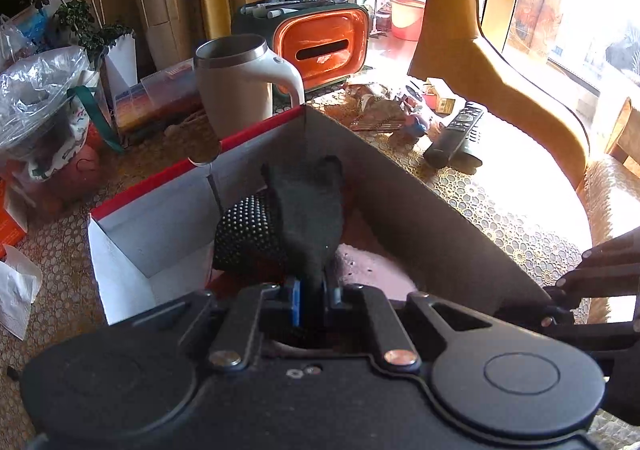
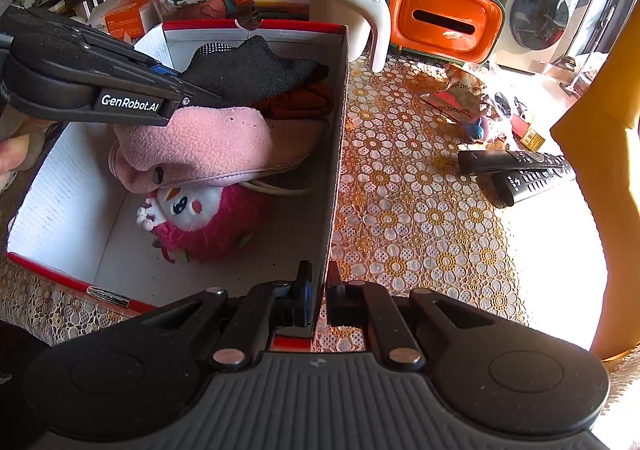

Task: Organize objects
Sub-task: 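Carry the black socks into the shoebox and open the left gripper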

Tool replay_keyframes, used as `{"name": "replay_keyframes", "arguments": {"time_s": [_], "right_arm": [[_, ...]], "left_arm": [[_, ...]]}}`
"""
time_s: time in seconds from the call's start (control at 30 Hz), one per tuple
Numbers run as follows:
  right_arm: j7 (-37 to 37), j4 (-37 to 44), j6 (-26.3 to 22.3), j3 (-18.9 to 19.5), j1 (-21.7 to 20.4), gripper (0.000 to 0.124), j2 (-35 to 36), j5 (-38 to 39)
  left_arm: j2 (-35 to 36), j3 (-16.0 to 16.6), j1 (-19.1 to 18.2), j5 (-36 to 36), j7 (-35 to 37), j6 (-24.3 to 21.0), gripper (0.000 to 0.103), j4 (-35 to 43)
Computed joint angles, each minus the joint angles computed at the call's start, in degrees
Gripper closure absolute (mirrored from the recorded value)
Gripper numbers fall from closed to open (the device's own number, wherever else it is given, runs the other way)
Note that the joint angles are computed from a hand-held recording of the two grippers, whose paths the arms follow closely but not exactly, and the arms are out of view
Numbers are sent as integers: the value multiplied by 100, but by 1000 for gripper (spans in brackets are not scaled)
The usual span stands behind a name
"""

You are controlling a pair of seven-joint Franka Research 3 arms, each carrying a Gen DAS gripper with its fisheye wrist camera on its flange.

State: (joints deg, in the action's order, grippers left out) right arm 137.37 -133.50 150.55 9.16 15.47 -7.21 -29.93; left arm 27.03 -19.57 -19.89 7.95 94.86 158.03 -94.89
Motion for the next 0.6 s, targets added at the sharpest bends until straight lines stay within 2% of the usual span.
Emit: {"name": "replay_keyframes", "arguments": {"time_s": [0.33, 0.47, 0.6], "right_arm": [[7, -5, 3, 1, 1, 117, -3, 2], [5, -7, 7, 1, 0, 117, -4, 5], [5, -7, 7, 1, 0, 117, -4, 5]], "left_arm": [[109, 33, -20, -12, -117, -169, 93, 77], [65, 42, 5, -42, -209, -107, 85, 11], [-18, -81, 155, -240, -174, 7, 78, -135]]}}
